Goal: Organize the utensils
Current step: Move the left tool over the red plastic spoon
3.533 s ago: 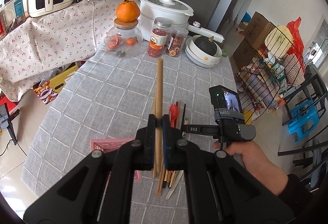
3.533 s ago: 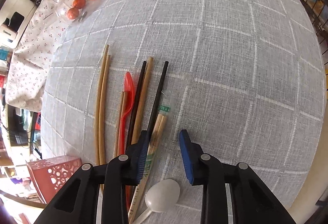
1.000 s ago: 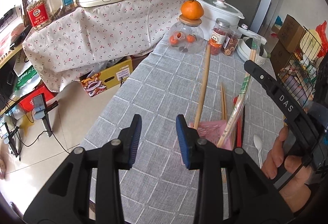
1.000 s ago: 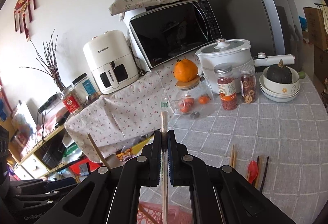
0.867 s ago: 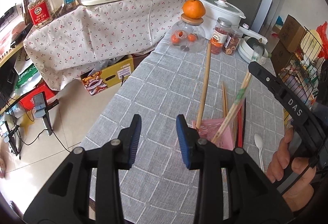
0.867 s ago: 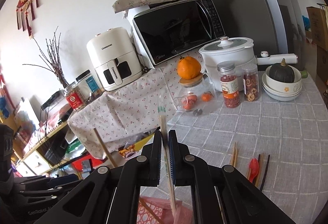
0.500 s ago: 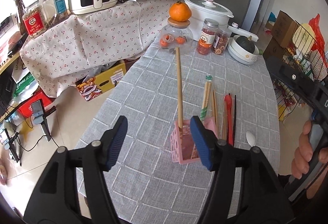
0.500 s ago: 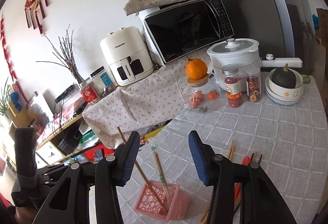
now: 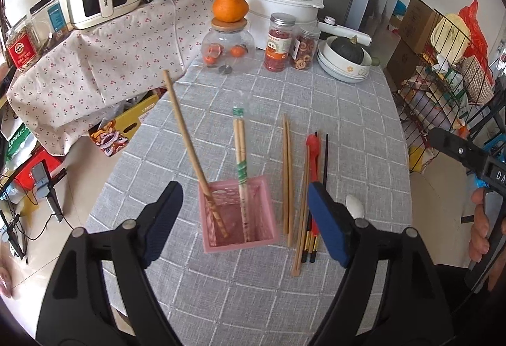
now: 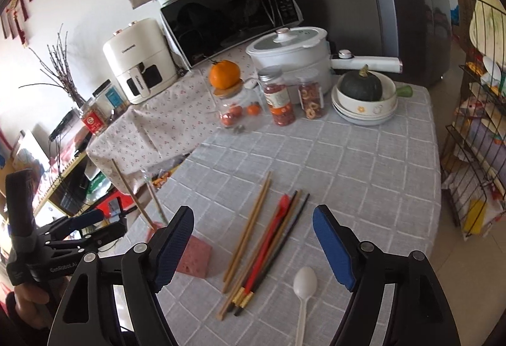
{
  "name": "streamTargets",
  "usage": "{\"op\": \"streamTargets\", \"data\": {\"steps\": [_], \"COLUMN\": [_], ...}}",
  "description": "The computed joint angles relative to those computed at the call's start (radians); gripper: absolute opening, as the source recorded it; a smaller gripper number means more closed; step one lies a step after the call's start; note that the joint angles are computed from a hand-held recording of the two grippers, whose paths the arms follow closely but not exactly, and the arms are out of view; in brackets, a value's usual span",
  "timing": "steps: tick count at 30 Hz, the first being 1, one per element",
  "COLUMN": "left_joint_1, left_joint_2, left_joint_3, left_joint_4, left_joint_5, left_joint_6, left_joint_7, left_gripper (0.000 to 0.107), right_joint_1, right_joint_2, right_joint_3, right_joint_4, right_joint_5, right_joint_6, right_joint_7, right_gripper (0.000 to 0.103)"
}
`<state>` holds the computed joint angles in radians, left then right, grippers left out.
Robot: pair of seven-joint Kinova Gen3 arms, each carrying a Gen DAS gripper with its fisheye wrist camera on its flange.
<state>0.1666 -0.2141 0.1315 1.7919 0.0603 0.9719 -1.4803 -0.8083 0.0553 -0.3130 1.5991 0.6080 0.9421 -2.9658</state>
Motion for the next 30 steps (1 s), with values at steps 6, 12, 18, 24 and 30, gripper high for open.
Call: {"op": "streamTargets", "data": {"steps": [6, 12, 18, 24, 30], "left_joint_1": [0.04, 0.101, 0.16, 0.196, 0.191], "left_joint_2": [0.075, 0.158, 0.259, 0.368, 0.483], "left_joint_3": [0.044, 0.079, 0.076, 0.06, 0.036], "left_joint_4": [-0.052, -0.098, -0.136, -0.167, -0.19], "left_joint_5": [0.014, -0.024, -0.041, -0.046, -0.006], "left_joint_6": [0.026, 0.024, 0.022, -0.017, -0.062], "left_joint_7": [0.054, 0.126, 0.189, 0.217, 0.207], "left_gripper": [0.081, 0.081, 0.081, 0.043, 0.022], "right_joint_1": [0.05, 0.076, 0.115, 0.175, 0.236], "right_joint_2": [-0.02, 0.007, 0.016, 0.011, 0.044], "right_joint_3": [0.013, 0.017, 0.053, 0.08, 0.104], "right_joint_4": [0.02, 0.002, 0.034, 0.087, 0.108], "right_joint_5": [-0.124, -0.203, -0.285, -0.337, -0.426], "right_joint_6": [0.058, 0.162, 0.222, 0.204, 0.161], "right_joint_7": [0.107, 0.192, 0.257, 0.293, 0.353], "right_gripper": [0.08, 0.08, 0.08, 0.08, 0.08]}}
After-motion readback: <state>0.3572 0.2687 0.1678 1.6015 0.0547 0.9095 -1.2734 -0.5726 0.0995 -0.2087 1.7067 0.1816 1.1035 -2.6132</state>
